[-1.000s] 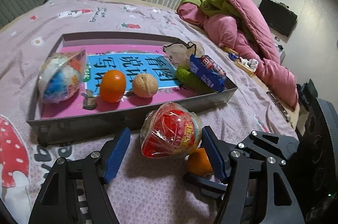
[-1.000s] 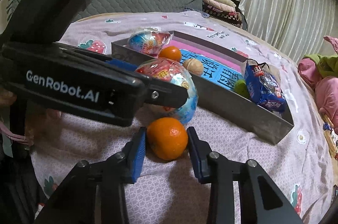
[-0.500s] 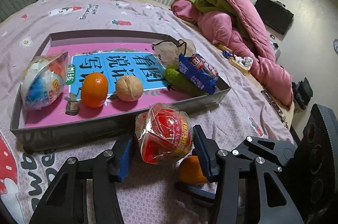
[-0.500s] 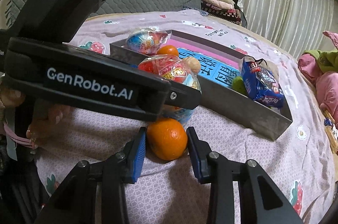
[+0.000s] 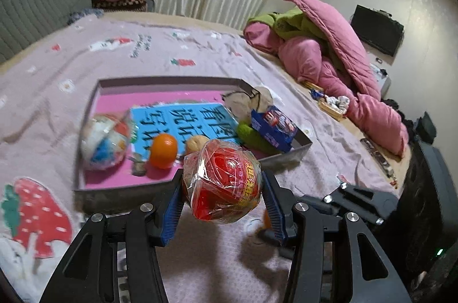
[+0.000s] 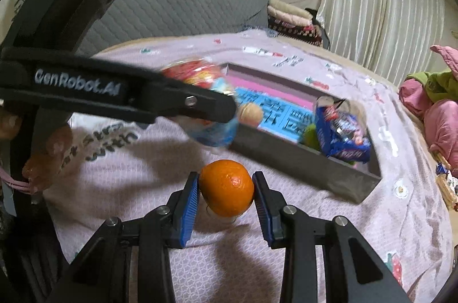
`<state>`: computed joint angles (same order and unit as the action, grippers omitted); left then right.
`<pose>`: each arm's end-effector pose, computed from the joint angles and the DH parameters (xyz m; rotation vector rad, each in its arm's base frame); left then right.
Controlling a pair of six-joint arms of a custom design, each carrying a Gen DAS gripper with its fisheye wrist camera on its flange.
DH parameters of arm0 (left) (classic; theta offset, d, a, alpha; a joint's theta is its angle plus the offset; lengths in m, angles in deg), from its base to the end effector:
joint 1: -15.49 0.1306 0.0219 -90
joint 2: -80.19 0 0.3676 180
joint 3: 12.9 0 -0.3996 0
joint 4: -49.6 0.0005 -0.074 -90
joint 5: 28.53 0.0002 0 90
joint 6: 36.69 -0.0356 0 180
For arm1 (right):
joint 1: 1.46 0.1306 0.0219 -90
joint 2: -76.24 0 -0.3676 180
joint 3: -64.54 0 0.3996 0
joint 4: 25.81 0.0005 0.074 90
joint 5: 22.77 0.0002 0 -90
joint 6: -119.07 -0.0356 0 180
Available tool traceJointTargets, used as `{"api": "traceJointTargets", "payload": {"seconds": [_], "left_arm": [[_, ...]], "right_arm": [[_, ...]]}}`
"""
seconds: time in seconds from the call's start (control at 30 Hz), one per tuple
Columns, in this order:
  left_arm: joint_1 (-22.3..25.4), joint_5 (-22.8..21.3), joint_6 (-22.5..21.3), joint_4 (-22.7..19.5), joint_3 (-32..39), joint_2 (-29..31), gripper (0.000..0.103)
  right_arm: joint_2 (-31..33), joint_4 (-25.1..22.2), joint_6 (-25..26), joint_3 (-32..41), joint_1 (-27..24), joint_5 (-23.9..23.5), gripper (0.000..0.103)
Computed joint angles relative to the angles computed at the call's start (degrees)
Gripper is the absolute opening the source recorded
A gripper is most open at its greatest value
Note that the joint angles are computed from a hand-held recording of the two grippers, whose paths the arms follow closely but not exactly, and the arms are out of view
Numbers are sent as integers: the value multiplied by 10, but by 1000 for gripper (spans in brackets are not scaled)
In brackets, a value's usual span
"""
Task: Organize objects
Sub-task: 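Lift the orange with the right tool while the left tool lifts the red egg over the tray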
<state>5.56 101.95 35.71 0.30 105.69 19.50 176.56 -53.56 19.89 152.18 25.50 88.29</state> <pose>0.6522 -0.1381 0.3685 0.8443 2.1540 -0.7878 0.5044 0.2416 0.3349 -0.1544 2.2165 -0.0741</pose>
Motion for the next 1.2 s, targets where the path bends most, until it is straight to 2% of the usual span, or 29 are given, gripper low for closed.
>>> {"api": "traceJointTargets", "payload": {"seconds": [0.13, 0.27, 0.57, 0.8, 1.2], "left_arm": [[5, -6, 5, 17, -14, -18, 53], [7, -28, 5, 55, -38, -44, 53], [-1, -63, -4, 85, -51, -77, 53], [-1, -67, 11, 86, -28, -72, 53], [1, -80, 29, 75, 53, -31, 53]], "right_arm": [[-12, 23, 2, -6, -1, 5, 38], [-15, 37, 10, 2, -5, 11, 38], [-34, 85, 33, -5, -12, 33, 38], [-38, 95, 44, 7, -25, 28, 38], [-31, 119, 70, 29, -36, 22, 38]]}}
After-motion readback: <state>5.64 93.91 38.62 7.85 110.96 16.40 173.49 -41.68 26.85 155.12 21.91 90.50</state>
